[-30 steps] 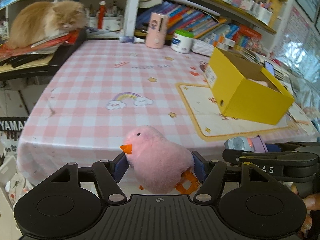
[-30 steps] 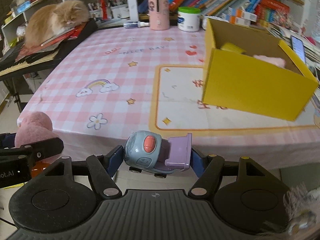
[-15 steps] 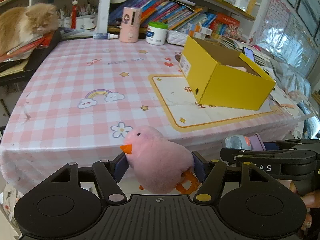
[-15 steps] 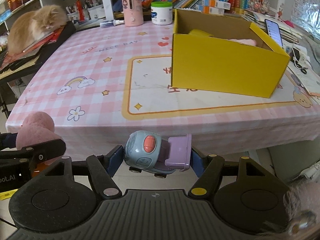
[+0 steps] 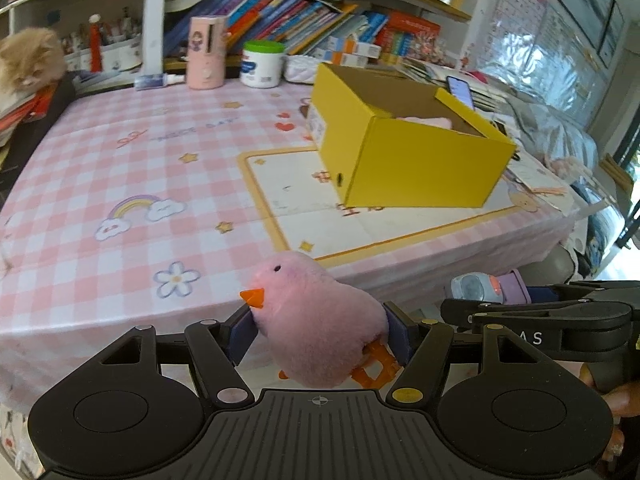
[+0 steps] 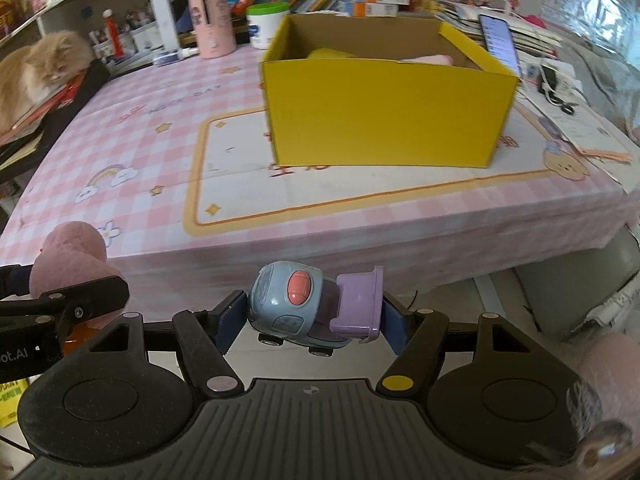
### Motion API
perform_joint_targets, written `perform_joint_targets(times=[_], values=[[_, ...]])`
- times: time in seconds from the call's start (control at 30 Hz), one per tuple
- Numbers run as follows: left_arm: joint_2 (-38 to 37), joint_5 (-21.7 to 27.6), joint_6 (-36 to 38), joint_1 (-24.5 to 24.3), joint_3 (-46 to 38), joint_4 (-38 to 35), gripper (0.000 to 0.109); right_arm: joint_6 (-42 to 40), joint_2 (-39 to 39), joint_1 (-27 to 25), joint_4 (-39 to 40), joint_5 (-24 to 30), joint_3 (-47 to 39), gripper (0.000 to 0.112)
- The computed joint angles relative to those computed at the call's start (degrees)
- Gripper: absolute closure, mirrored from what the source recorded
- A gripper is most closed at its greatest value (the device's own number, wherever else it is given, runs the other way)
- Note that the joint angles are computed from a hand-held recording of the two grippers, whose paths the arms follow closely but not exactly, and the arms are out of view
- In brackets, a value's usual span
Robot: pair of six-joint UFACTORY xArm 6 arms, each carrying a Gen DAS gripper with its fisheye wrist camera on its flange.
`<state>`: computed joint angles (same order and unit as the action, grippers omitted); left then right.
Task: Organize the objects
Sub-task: 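Carry the pink chick and toy car with both grippers to the yellow box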
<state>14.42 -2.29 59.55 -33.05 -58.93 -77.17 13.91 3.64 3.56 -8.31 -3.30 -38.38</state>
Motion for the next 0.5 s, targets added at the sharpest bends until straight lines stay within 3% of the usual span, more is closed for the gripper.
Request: perform_joint_targets(times=[0.13,0.23,0.5], values=[[1.70,0.32,-2.13,-0.85,-2.15,2.96,0.042,0.87,-0.57,-1.78,-1.52,-0.44,0.37,0.045],[2.80,0.54,-4.26,-1.39,-3.46,5.56,0.042,-2.34,-0.72,-2.53,1.97,-0.54,0.39,0.045],[5.92,0.38,-16.54,-2.15,-6.32,18.16,0.042,-23.85,0.68,-1.99,24.81,0.64,-2.31,0.045]])
